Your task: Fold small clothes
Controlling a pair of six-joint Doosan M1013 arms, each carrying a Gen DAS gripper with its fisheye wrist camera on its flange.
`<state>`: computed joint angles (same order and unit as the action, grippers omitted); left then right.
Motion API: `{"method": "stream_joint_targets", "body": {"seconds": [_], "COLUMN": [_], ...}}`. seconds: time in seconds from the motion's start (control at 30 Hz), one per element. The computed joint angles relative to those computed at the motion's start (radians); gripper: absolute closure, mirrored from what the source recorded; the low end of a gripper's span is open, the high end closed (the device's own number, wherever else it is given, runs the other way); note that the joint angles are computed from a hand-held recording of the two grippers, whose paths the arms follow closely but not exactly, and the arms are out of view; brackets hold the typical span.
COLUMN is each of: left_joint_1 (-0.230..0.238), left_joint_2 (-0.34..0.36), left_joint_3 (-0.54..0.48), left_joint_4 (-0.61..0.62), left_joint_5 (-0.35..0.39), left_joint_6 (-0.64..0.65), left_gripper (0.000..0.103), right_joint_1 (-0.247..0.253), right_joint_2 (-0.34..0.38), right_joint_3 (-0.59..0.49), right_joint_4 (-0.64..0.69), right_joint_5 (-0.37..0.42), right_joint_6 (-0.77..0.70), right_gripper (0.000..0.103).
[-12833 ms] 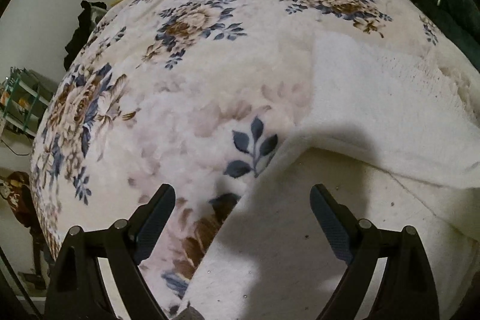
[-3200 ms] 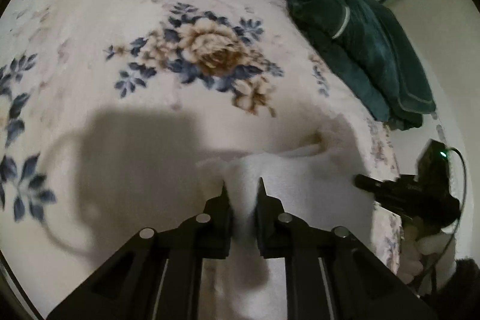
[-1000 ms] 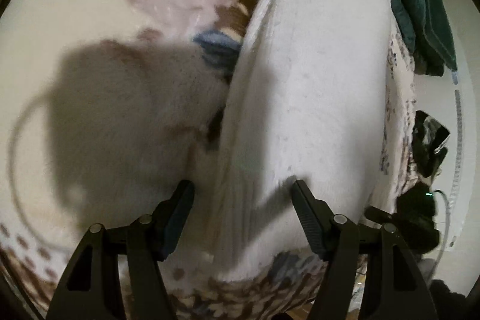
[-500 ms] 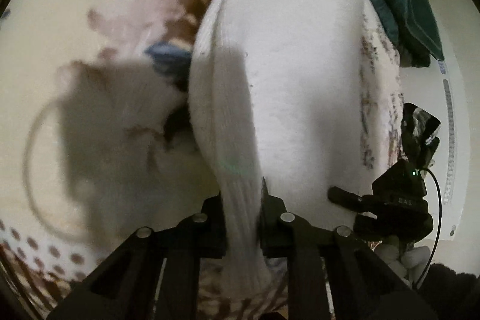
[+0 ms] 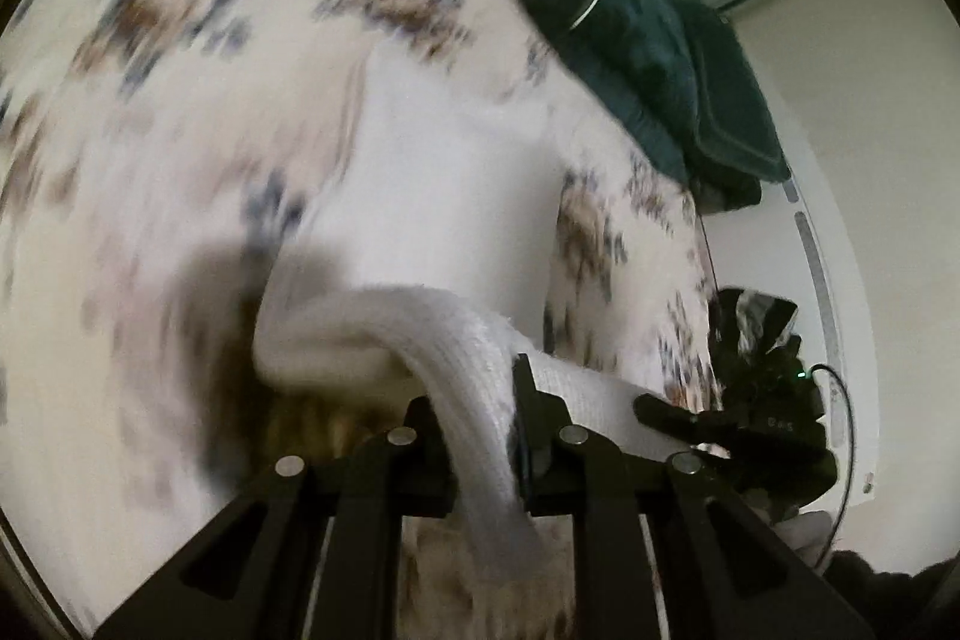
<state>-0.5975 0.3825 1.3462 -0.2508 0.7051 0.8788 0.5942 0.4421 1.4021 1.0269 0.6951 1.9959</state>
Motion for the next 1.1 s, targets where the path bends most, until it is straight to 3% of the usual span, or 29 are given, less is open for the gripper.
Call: {"method": "stream_joint_targets", "body": {"seconds": [0.2, 0.37, 0.43, 0.47, 0.5, 0.53, 0.57, 0.67, 0.77, 0.87, 0.93, 1.0, 1.07, 1.1], "left_joint_1": [0.068, 0.116, 0.129, 0.135, 0.139, 0.142, 0.145, 0.150, 0.158, 0.177, 0.192, 0.202, 0.199, 0.194], "left_joint_2": [0.163, 0.272, 0.304, 0.307, 0.304, 0.297, 0.288, 0.255, 0.249, 0.268, 0.293, 0.325, 0.342, 0.347], "left_joint_3": [-0.223, -0.370, -0.419, -0.418, -0.410, -0.397, -0.381, -0.312, -0.270, -0.240, -0.239, -0.244, -0.253, -0.256], "left_joint_4": [0.008, -0.021, -0.003, -0.004, 0.005, 0.025, 0.037, 0.061, 0.013, -0.163, -0.307, -0.465, -0.516, -0.529], "left_joint_5": [0.013, 0.045, 0.067, 0.046, 0.026, 0.008, -0.007, -0.014, 0.041, 0.078, 0.104, 0.135, 0.150, 0.142], "left_joint_6": [0.090, 0.062, 0.017, 0.009, -0.006, -0.034, -0.054, -0.079, -0.023, 0.115, 0.214, 0.310, 0.357, 0.387], "left_gripper": [0.091, 0.086, 0.072, 0.054, 0.037, 0.034, 0.034, 0.033, 0.033, 0.033, 0.033, 0.033, 0.033, 0.033], "right_joint_1": [-0.072, -0.103, -0.121, -0.122, -0.126, -0.131, -0.131, -0.129, -0.131, -0.136, -0.144, -0.144, -0.140, -0.135], "right_joint_2": [0.155, 0.333, 0.413, 0.444, 0.460, 0.457, 0.436, 0.391, 0.349, 0.326, 0.334, 0.364, 0.405, 0.428], "right_joint_3": [-0.277, -0.580, -0.721, -0.775, -0.802, -0.793, -0.755, -0.680, -0.592, -0.499, -0.454, -0.456, -0.491, -0.518], "right_joint_4": [-0.184, -0.331, -0.351, -0.364, -0.366, -0.358, -0.363, -0.413, -0.439, -0.372, -0.237, -0.132, -0.078, -0.073], "right_joint_5": [0.029, 0.155, 0.229, 0.247, 0.255, 0.235, 0.196, 0.159, 0.185, 0.201, 0.208, 0.235, 0.285, 0.311], "right_joint_6": [0.085, 0.194, 0.237, 0.276, 0.307, 0.313, 0.304, 0.294, 0.277, 0.222, 0.139, 0.065, 0.018, 0.015], "right_gripper": [0.088, 0.087, 0.083, 0.080, 0.063, 0.045, 0.040, 0.037, 0.034, 0.029, 0.023, 0.016, 0.014, 0.008]}}
